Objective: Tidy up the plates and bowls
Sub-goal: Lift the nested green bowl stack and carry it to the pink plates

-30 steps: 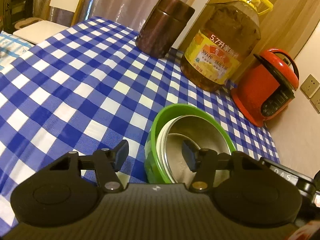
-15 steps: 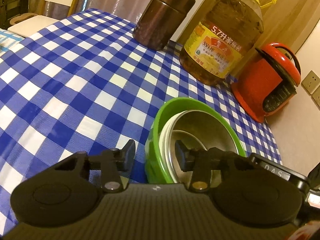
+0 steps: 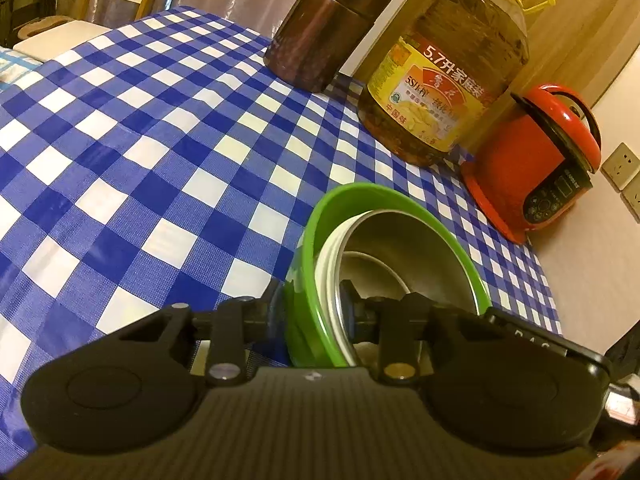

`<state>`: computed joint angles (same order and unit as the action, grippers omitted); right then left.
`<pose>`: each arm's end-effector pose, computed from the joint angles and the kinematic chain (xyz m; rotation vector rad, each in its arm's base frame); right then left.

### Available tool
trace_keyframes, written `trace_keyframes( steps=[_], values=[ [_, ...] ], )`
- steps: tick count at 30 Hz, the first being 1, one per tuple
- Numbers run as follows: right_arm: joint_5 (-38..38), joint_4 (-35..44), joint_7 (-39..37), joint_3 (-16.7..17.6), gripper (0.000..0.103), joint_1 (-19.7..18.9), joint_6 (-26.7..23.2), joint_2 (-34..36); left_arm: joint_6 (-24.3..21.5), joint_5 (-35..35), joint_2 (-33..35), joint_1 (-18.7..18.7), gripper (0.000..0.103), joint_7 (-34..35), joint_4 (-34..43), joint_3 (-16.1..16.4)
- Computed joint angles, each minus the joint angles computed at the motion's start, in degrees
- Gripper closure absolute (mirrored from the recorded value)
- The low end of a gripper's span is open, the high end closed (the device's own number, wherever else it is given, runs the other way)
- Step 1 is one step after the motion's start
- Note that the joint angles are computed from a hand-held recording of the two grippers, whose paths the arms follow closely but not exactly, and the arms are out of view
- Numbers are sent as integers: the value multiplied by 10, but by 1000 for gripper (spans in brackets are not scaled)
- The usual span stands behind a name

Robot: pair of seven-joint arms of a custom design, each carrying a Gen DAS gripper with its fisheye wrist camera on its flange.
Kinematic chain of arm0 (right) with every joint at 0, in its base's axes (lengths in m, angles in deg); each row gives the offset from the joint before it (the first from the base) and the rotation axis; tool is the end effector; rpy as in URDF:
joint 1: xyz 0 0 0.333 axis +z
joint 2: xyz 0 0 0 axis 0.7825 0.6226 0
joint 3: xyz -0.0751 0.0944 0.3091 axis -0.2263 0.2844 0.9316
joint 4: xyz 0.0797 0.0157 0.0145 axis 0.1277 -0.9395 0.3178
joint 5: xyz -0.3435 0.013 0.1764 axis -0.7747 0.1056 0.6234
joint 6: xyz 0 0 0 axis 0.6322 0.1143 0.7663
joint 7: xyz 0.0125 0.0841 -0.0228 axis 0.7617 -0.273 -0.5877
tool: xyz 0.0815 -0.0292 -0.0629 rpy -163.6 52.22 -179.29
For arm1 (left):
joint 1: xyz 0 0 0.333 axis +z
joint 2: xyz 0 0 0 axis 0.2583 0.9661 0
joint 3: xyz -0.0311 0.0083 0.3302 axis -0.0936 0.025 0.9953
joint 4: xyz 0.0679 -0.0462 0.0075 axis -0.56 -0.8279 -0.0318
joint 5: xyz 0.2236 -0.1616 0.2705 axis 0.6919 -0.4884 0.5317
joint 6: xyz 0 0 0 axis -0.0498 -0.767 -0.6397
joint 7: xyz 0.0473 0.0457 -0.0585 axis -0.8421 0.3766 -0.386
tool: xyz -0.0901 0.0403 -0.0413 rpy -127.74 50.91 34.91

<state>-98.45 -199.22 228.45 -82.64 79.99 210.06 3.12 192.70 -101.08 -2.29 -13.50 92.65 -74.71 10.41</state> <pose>0.3937 0.0862 0.4303 -1.1315 1.8444 -0.2140 0.4345 -0.2450 0.4633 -1.9962 1.9184 -1.2642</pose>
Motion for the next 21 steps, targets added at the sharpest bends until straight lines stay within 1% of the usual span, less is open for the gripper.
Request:
trace_keyframes(
  steps=[2,4,8,9,12,15,18,21],
  values=[
    [-15,2,8,-19,69,16,8,3,-1,-10,-1,-3,76,4,1,3],
    [-9,3,7,-2,69,3,2,1,-2,-6,-2,1,76,-4,-1,0],
    [1,0,6,11,70,-6,-4,-4,-6,13,-8,5,76,-28,-7,-4],
    [4,-2,3,14,70,-8,-8,-7,-8,15,-10,4,76,-32,-8,-4],
    [13,-7,-4,7,70,3,-22,-21,-16,21,-17,3,76,-45,-13,-2],
    [36,-16,-20,11,71,6,-39,-39,-31,79,-30,21,76,-95,-25,-16],
    [57,-24,-35,15,71,10,-57,-60,-41,120,-47,24,76,-135,-39,-18],
    [85,-35,-50,50,71,-12,-76,-83,-56,151,-63,21,76,-165,-48,-14]
  ],
)
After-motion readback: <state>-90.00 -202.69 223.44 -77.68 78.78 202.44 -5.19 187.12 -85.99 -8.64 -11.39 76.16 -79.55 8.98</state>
